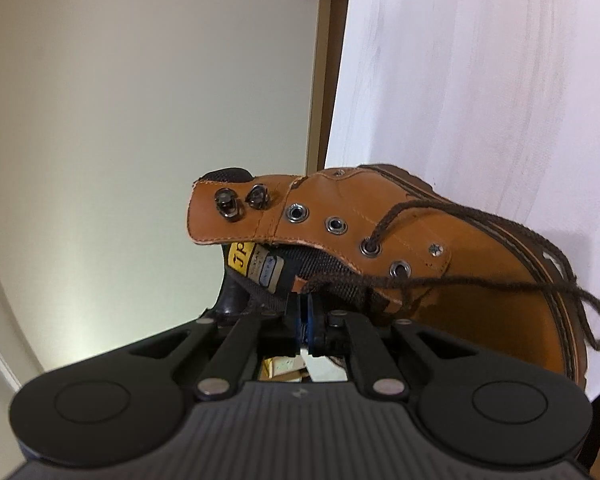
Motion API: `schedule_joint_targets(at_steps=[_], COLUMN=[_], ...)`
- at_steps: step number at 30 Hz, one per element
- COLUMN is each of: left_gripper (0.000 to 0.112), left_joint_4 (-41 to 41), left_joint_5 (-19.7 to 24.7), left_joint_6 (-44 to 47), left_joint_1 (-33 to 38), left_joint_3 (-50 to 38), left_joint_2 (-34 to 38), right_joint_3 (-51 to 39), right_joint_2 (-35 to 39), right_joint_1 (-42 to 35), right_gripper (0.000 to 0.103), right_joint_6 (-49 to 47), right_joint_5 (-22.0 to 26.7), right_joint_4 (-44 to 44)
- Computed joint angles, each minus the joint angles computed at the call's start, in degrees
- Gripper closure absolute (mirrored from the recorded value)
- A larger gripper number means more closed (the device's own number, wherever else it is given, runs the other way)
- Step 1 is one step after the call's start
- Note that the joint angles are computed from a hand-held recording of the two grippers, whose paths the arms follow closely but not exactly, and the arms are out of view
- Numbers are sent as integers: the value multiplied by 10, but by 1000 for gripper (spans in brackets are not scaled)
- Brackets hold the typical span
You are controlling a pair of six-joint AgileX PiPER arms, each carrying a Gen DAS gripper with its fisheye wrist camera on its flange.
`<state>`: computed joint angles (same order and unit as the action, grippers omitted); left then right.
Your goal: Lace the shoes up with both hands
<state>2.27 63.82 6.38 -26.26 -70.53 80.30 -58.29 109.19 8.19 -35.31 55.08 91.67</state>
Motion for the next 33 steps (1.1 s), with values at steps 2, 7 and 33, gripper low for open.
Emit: schedule_joint_targets(at_steps=[2, 7, 33], left_gripper=[104, 104, 103], left_joint_4=[-11, -21, -26], left_joint_5=[-14, -38, -161], left_joint_6=[9, 4, 55], left_joint_1=[7, 12, 45], left_joint_3=[17, 51, 116], left_joint_2=[-14, -48, -56], right_joint_3=[1, 1, -90], right_joint_2=[1, -4, 22], right_joint_1=[11, 28, 78], right_gripper=[99, 99, 99], right_joint_6=[-10, -19, 83], right_joint_5=[-10, -30, -66], right_joint_4=[12, 10, -97])
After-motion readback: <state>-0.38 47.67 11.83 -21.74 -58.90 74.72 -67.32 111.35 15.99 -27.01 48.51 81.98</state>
